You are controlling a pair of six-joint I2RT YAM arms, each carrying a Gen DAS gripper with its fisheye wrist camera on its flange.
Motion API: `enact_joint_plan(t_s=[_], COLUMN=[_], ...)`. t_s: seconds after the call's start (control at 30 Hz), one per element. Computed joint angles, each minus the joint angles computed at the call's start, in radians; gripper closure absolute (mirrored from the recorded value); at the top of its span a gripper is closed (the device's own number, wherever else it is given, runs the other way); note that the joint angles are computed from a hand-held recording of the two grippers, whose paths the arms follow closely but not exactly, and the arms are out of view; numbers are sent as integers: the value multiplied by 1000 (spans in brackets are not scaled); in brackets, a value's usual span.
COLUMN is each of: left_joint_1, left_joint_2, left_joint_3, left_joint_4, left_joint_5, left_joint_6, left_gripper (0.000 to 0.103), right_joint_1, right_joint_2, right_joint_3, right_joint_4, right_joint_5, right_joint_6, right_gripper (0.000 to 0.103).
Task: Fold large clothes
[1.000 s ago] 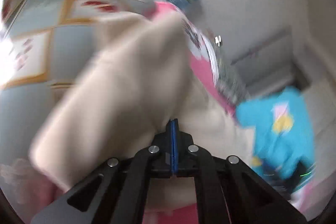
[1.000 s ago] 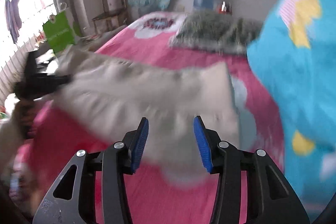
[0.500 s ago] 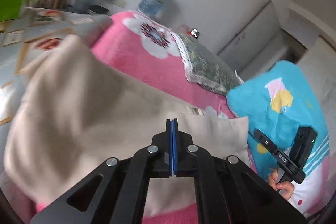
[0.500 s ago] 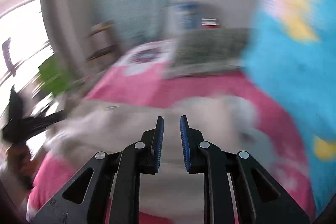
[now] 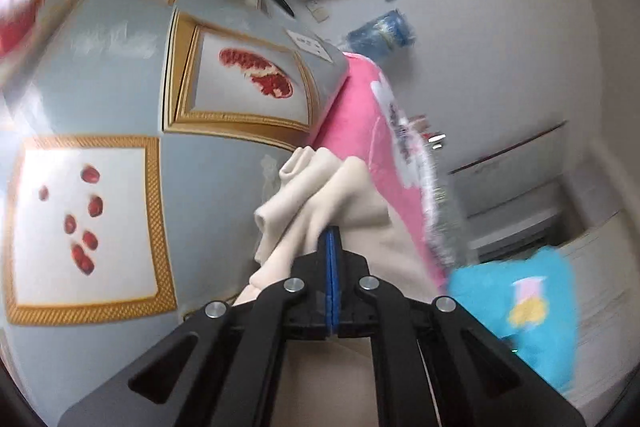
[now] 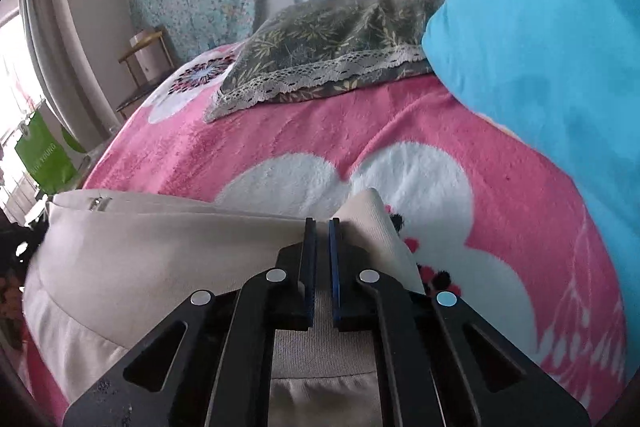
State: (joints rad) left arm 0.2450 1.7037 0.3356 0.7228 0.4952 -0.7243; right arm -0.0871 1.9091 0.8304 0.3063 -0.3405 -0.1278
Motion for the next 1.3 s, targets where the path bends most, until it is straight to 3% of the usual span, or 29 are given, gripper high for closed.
enact_joint_plan(t_s=[0.03, 0.07, 0.1, 0.17, 0.2, 0.23, 0.33, 0.4, 0.43, 0.5, 0.53, 0.63, 0.67, 0.7, 0.73, 0.77, 0.8, 0.83, 0.87, 0.9, 0.93, 0.97, 1.0, 1.03, 1.13, 1.2, 1.23, 1.27, 1.3], left_joint_1=[-74, -166, -287, -523, -631, -690, -799, -804, -750, -618, -568, -516, -520, -492, -484, -521, -600, -687, -812, -908, -1029, -1122, -1203, -1270, -1355, -1347, -1332, -1319, -1301], left_joint_2=[-124, -230, -326, -379, -350, -305, -33, 64, 118, 174, 171, 38, 21, 54, 36, -31, -149, -275, -367, -409, -421, -413, -379, -324, -121, -22, 15, 55, 80], left_joint_3=[-9, -8, -7, 54, 86, 106, 159, 129, 61, -74, -116, -216, -228, -262, -270, -267, -249, -210, -153, -97, -36, 6, 48, 85, 157, 191, 216, 242, 258], left_joint_4=[-115, -206, -270, -364, -363, -334, -131, -14, 143, 364, 403, 342, 330, 408, 395, 312, 149, -67, -272, -432, -579, -679, -758, -796, -794, -779, -759, -748, -751], left_joint_5=[-134, -263, -402, -593, -633, -628, -443, -437, -365, -259, -227, -296, -337, -330, -327, -379, -499, -622, -786, -892, -986, -1039, -1069, -1077, -1064, -1090, -1112, -1115, -1110], left_joint_6=[9, 24, 71, 151, 177, 170, 53, 9, -42, -123, -130, -87, -104, -144, -172, -179, -158, -158, -146, -178, -209, -240, -276, -317, -362, -338, -319, -308, -298], left_gripper=[101, 101, 101, 101, 101, 101, 101, 100, 100, 99, 99, 99, 99, 99, 99, 100, 100, 100, 101, 99, 88, 71, 60, 46, 37, 25, 11, 4, 4], right_joint_1=[19, 33, 46, 81, 114, 161, 230, 147, 73, -16, -62, -147, -172, -198, -239, -241, -222, -178, -153, -166, -167, -152, -126, -81, 0, 119, 150, 133, 118], right_joint_2=[-68, -132, -246, -372, -402, -408, -268, -162, -129, -113, -102, -92, -95, -93, -85, -114, -186, -307, -433, -544, -623, -733, -828, -873, -903, -796, -730, -714, -653], right_joint_3=[-44, -90, -186, -279, -309, -335, -376, -371, -346, -320, -309, -313, -324, -326, -306, -318, -354, -435, -510, -548, -568, -590, -615, -628, -697, -740, -776, -798, -806], right_joint_4=[5, 28, 59, 37, 24, 15, 117, 175, 146, 104, 83, 96, 119, 125, 73, 54, 43, 73, 77, 1, -76, -194, -290, -330, -382, -234, -94, -16, 66], right_joint_5=[45, 44, -13, -100, -129, -151, -149, -235, -329, -368, -392, -379, -337, -327, -367, -349, -286, -176, -134, -184, -216, -231, -223, -187, -155, -16, 16, 16, 20], right_joint_6=[-12, -25, -44, -81, -94, -99, -60, -66, -50, -44, -76, -60, -18, -5, -6, -10, -22, -55, -96, -152, -184, -222, -252, -242, -301, -289, -285, -291, -284], right_gripper=[99, 91, 91, 88, 88, 88, 88, 98, 103, 103, 103, 103, 103, 103, 103, 103, 103, 101, 90, 87, 81, 72, 66, 56, 44, 34, 30, 16, 7])
